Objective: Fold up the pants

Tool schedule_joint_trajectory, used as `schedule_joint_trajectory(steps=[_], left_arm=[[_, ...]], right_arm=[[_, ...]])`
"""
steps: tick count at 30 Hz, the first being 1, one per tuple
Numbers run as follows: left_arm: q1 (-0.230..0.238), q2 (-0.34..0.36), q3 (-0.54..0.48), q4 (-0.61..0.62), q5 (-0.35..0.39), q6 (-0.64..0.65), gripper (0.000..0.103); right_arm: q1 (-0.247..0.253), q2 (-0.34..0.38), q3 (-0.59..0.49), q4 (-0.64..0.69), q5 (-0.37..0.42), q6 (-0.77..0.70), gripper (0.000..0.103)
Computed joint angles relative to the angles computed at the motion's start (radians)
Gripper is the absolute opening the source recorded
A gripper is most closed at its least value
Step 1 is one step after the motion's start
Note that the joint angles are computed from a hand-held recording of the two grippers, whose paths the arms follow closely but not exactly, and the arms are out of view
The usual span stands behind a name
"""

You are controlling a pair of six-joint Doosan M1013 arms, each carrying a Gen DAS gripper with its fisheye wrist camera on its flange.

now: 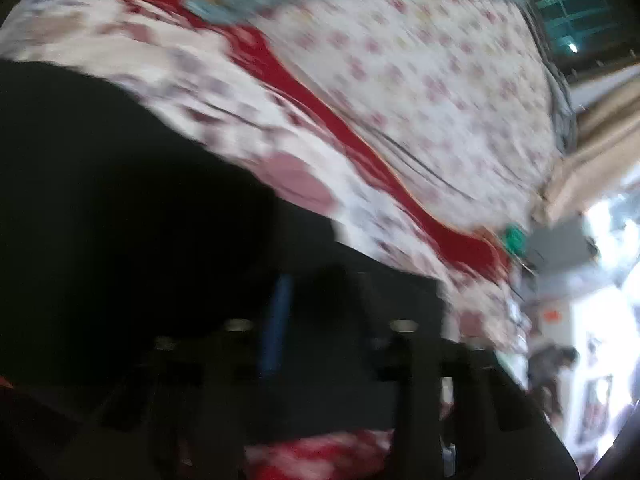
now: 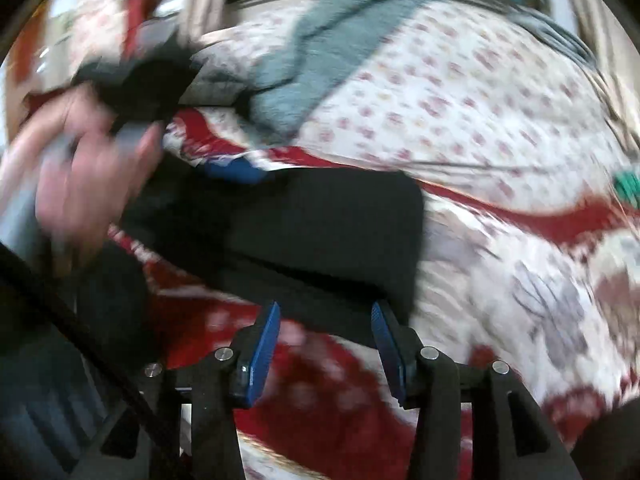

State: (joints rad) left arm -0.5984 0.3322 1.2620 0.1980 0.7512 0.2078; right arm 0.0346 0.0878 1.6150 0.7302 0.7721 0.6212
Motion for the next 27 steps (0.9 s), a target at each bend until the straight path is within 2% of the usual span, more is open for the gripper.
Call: schedule_joint_trajectory(steps=[1, 3, 4, 5, 6, 10, 13, 15, 16, 17, 18, 20, 21, 23, 25, 27], left_arm=[[-0.003, -0.01, 0.016, 0.044, 0.011, -0.054, 0.012], [-0.011, -0.043, 0.059, 0.161, 0.028, -0.263, 0.012], [-0.022, -0.045, 0.051, 0.233, 0.095, -0.323, 0.014], [-0.032, -0.039, 0.033, 0.272, 0.159, -0.339, 0.015], [-0.04, -0.041, 0.031, 0.307, 0.174, -0.351, 0.015], [-0.065, -0.043, 0.024, 0.404, 0.117, -0.34, 0.015], [-0.081, -0.006, -0.026, 0.411, 0.106, -0.217, 0.015], [-0.078, 0.031, -0.064, 0.357, 0.134, -0.14, 0.015], [-0.072, 0.049, -0.087, 0.328, 0.166, -0.109, 0.015], [-0.063, 0.069, -0.096, 0.282, 0.209, -0.088, 0.014], [-0.06, 0.068, -0.086, 0.285, 0.199, -0.113, 0.014], [-0.058, 0.067, -0.088, 0.285, 0.197, -0.111, 0.014], [-0.058, 0.07, -0.093, 0.282, 0.204, -0.098, 0.014], [-0.063, 0.074, -0.097, 0.299, 0.215, -0.095, 0.014], [-0.07, 0.079, -0.106, 0.315, 0.238, -0.094, 0.014], [-0.075, 0.08, -0.107, 0.325, 0.247, -0.096, 0.014]], right_arm=[[-0.007, 0.0, -0.002, 0.016, 0.004, 0.0, 0.046], [-0.009, -0.005, 0.002, 0.028, -0.02, 0.0, 0.046], [-0.012, -0.004, 0.0, 0.049, -0.028, -0.004, 0.046], [-0.017, -0.005, 0.0, 0.057, -0.03, 0.005, 0.046], [-0.021, -0.004, -0.001, 0.062, -0.033, 0.017, 0.046], [-0.037, 0.024, -0.045, 0.078, -0.079, 0.096, 0.046], [-0.039, 0.055, -0.1, 0.085, -0.092, 0.164, 0.046], [-0.053, 0.098, -0.161, 0.209, 0.036, 0.108, 0.046], [-0.057, 0.129, -0.197, 0.289, 0.146, 0.049, 0.046], [-0.055, 0.154, -0.222, 0.317, 0.215, 0.029, 0.046], [-0.052, 0.175, -0.243, 0.313, 0.26, 0.035, 0.046], [-0.031, 0.235, -0.292, 0.194, 0.323, 0.142, 0.046], [-0.034, 0.266, -0.297, 0.179, 0.365, 0.165, 0.041], [-0.058, 0.261, -0.278, 0.25, 0.355, 0.123, 0.032], [-0.06, 0.271, -0.324, 0.214, 0.403, 0.194, 0.031], [-0.068, 0.254, -0.328, 0.253, 0.375, 0.192, 0.032]])
